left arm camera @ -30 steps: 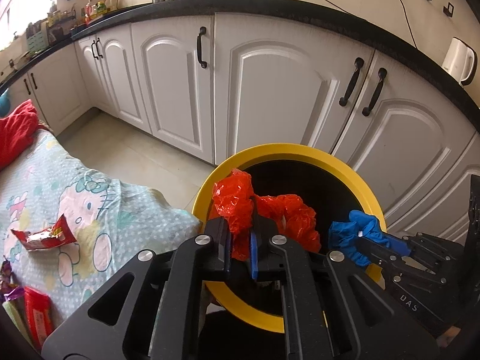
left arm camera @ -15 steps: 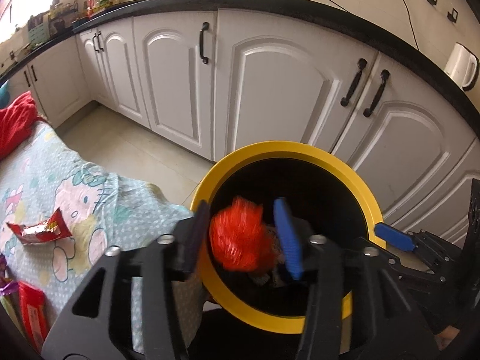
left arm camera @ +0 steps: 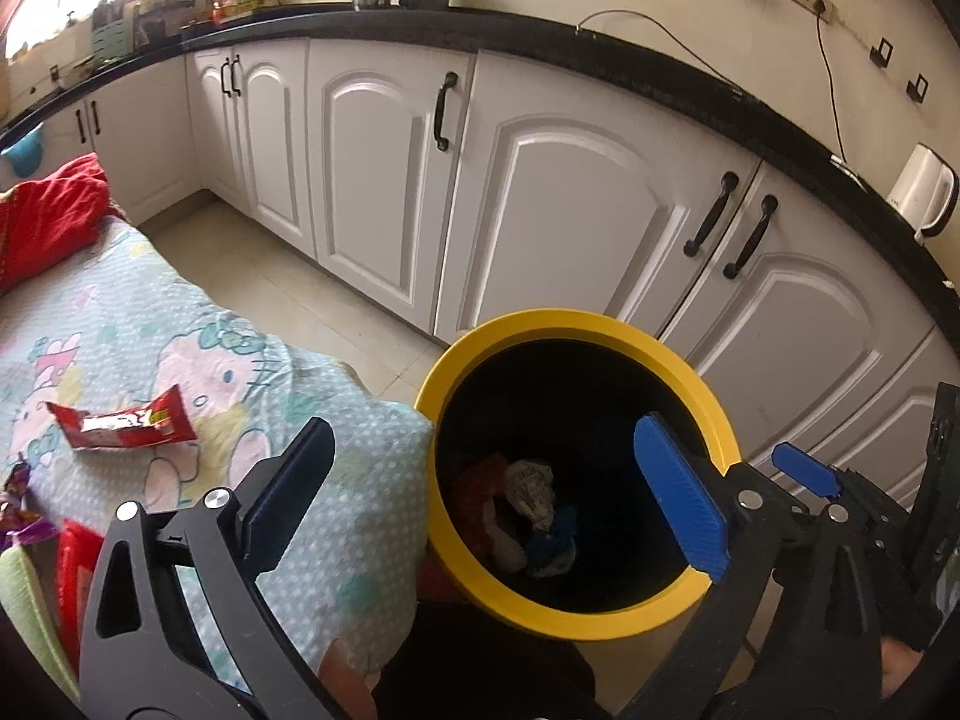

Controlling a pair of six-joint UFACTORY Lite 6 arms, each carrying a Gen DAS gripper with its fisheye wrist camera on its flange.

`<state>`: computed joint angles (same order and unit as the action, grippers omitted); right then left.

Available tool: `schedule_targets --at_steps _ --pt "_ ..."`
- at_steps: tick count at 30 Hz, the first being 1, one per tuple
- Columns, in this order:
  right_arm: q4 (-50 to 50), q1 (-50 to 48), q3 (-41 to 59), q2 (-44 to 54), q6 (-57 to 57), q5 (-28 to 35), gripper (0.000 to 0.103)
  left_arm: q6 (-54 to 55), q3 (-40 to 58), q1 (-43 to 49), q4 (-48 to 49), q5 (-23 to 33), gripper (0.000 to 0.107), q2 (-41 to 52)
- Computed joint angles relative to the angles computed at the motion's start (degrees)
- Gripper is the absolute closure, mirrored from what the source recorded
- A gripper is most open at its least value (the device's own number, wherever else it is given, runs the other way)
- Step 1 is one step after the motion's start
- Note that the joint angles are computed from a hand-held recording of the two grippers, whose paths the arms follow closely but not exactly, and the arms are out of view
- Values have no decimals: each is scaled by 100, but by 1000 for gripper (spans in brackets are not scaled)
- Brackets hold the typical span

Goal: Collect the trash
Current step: 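Move both open tools back toward the candy wrappers and red tube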

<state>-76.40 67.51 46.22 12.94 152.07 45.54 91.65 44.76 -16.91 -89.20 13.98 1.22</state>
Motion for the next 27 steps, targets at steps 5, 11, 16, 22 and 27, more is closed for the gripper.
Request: schedule_targets --at_steps 5,11,16,22,27 --pt "135 155 146 -62 -178 224 30 -204 -250 204 260 122 15 -479" --pt "282 328 362 -88 -444 483 30 -355 -441 453 496 266 15 -898" --pt "415 481 651 -48 -744 701 30 -498 -605 731 706 458 15 -1245" --pt "499 648 1104 93 -1130 1025 27 -553 -817 1119 874 681 15 -1706" --pt "510 735 1514 284 -1427 1200 27 -436 -932 1515 897 897 15 -1966"
